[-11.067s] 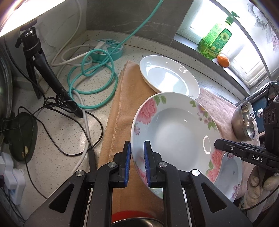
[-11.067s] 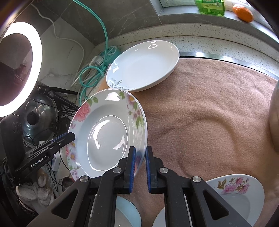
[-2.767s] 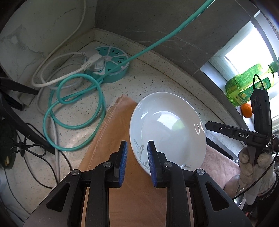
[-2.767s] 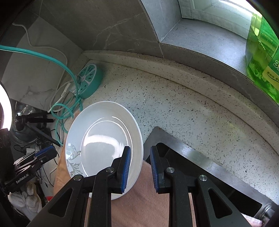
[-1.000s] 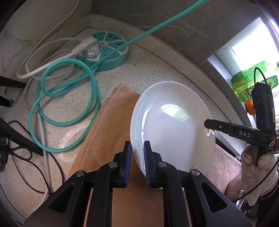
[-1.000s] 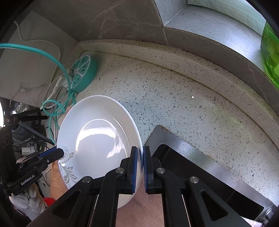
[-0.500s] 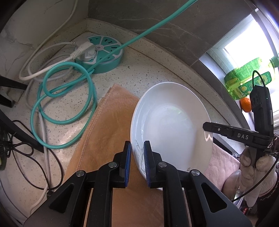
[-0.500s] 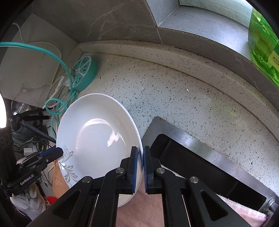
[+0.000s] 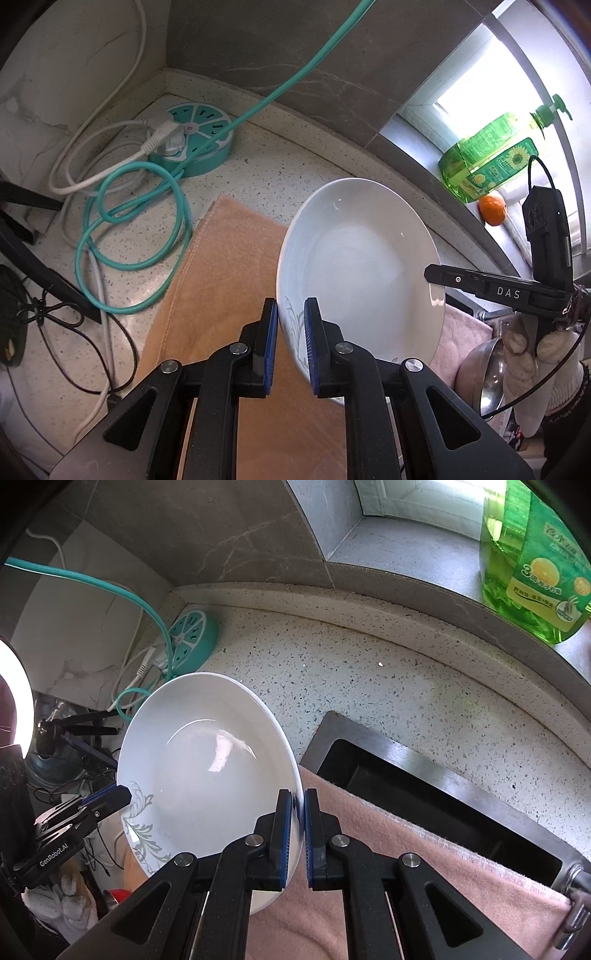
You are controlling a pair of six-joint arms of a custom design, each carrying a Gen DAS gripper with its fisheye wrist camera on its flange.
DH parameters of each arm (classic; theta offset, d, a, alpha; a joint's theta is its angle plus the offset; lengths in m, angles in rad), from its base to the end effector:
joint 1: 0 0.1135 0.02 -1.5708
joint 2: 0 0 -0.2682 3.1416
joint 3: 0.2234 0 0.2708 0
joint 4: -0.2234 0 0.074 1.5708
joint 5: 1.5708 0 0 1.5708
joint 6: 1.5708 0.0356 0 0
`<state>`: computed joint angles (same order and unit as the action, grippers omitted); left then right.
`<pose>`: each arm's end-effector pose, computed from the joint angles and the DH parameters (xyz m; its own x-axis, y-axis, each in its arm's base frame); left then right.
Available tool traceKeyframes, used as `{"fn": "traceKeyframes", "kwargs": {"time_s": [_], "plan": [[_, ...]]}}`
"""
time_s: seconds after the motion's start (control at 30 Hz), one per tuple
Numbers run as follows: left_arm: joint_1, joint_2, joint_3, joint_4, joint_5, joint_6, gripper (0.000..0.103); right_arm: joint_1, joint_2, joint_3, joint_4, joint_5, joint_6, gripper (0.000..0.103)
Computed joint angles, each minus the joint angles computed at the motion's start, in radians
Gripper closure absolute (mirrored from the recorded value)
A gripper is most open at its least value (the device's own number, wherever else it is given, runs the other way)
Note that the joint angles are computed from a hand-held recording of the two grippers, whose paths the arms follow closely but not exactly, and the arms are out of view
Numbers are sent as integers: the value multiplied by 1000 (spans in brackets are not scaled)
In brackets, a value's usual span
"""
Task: Organize plates and bowls
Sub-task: 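Lift the white plate and carry it toward the plate stack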
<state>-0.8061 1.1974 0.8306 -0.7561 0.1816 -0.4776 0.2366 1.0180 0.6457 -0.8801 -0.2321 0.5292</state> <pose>0.1597 -0.1758 0.2263 -0.9053 0.2906 -0.3098 0.3916 0.8536 -0.3436 0.1740 0.0504 0.1984 -0.9475 0.2769 -0.1599 0.2088 0.9145 0.3466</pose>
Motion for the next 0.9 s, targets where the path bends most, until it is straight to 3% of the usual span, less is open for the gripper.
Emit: {"fn": "traceKeyframes", "kwargs": {"time_s": [0.47,0.9], "plan": [[-53,-95,24,-82,20,23,91,140,-241,33,-210,95,198,97],[-141,-182,19,-139,23,2,91,456,-423,49,-382,256,551,97]]}}
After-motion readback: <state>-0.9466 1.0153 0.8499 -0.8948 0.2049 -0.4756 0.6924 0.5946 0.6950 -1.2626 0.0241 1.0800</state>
